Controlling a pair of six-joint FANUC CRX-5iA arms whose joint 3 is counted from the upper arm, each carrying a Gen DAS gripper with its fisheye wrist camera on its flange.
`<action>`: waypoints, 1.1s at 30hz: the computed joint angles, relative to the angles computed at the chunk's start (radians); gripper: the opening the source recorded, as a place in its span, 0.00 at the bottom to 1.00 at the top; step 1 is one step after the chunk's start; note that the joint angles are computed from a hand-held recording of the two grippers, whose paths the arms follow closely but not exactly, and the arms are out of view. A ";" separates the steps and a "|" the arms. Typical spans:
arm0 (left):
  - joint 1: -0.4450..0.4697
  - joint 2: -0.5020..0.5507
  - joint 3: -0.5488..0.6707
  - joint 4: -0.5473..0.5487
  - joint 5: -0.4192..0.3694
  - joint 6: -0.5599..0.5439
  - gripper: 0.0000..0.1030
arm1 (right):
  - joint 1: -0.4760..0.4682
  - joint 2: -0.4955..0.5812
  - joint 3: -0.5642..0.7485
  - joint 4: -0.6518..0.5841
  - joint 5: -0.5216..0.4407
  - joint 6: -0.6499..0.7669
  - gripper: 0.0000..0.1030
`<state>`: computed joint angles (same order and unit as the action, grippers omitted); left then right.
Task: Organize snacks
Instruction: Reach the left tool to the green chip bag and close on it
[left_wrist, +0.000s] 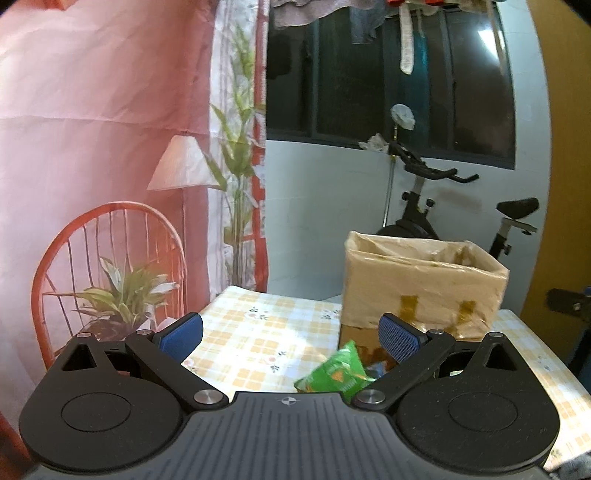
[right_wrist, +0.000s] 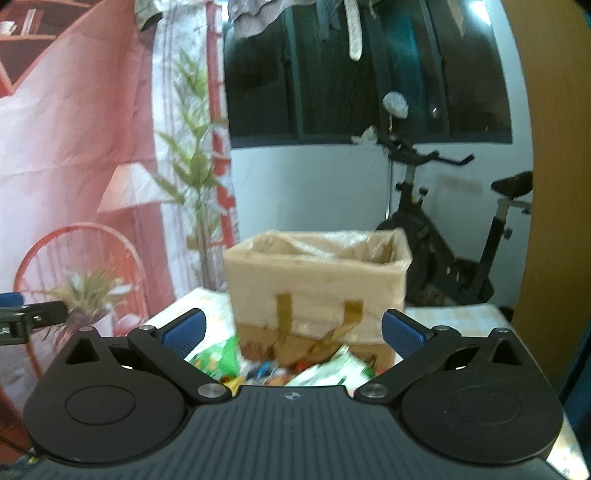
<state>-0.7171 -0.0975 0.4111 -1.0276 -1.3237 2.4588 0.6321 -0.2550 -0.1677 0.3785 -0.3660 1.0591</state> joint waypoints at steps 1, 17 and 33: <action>0.017 0.004 0.003 0.010 0.006 -0.004 0.99 | -0.008 0.009 -0.002 0.021 0.018 -0.021 1.00; 0.264 0.069 -0.024 0.248 0.217 -0.069 0.99 | -0.103 0.198 0.130 -0.037 0.045 0.021 1.00; 0.360 0.157 0.056 0.323 0.239 -0.116 0.99 | -0.152 0.294 0.171 0.009 0.097 0.005 1.00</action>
